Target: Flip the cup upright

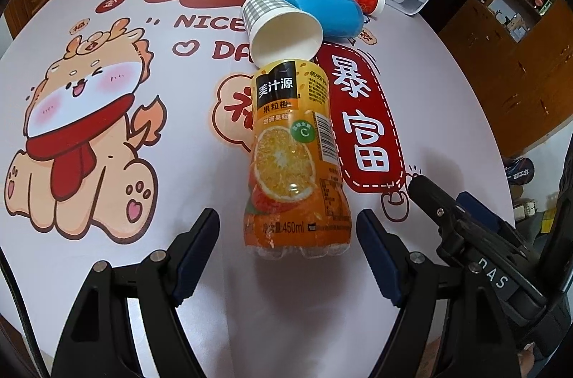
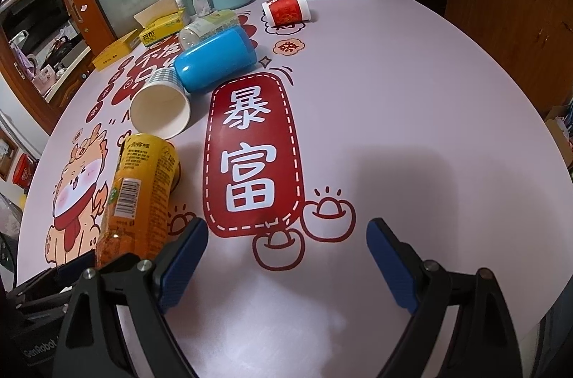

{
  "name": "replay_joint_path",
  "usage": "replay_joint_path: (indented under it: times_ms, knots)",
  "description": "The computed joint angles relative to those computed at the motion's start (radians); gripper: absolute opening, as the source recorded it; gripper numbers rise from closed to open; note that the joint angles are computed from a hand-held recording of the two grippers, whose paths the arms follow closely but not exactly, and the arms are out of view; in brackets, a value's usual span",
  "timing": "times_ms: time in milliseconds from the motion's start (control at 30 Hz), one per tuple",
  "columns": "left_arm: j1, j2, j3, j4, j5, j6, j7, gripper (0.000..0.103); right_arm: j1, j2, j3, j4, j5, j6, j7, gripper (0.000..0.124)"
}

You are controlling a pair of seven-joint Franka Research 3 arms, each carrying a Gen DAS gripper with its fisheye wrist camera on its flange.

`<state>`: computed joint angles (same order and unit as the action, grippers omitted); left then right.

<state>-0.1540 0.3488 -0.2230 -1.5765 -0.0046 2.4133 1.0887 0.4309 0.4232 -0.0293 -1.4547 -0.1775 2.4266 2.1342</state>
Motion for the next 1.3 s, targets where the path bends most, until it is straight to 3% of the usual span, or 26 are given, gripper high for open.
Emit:
replay_joint_path:
  times_ms: [400,567,967,1100,1200,1300]
  knots:
    - [-0.007,-0.068,0.02,-0.074,0.07,0.031,-0.028,0.078,0.005,-0.036,0.005,-0.039,-0.015,0.021,0.003,0.091]
    - [-0.014,-0.103,0.037,-0.114,0.141,0.055,-0.072,0.085,0.002,-0.034,0.015,-0.031,-0.002,0.008,-0.014,0.091]
    - [0.0,-0.116,0.054,-0.109,0.2,0.029,-0.134,0.085,-0.008,-0.012,0.056,0.041,0.103,0.004,-0.162,0.091]
    - [0.004,-0.113,0.064,-0.098,0.227,0.019,-0.157,0.085,0.001,0.021,0.059,0.106,0.121,-0.028,-0.209,0.091]
    - [-0.011,-0.104,0.084,-0.077,0.32,-0.015,-0.22,0.085,-0.004,0.078,0.07,0.205,0.161,-0.096,-0.256,0.091]
    - [0.002,-0.092,0.081,-0.06,0.322,-0.038,-0.21,0.085,-0.006,0.16,0.075,0.341,0.204,-0.191,-0.284,0.091]
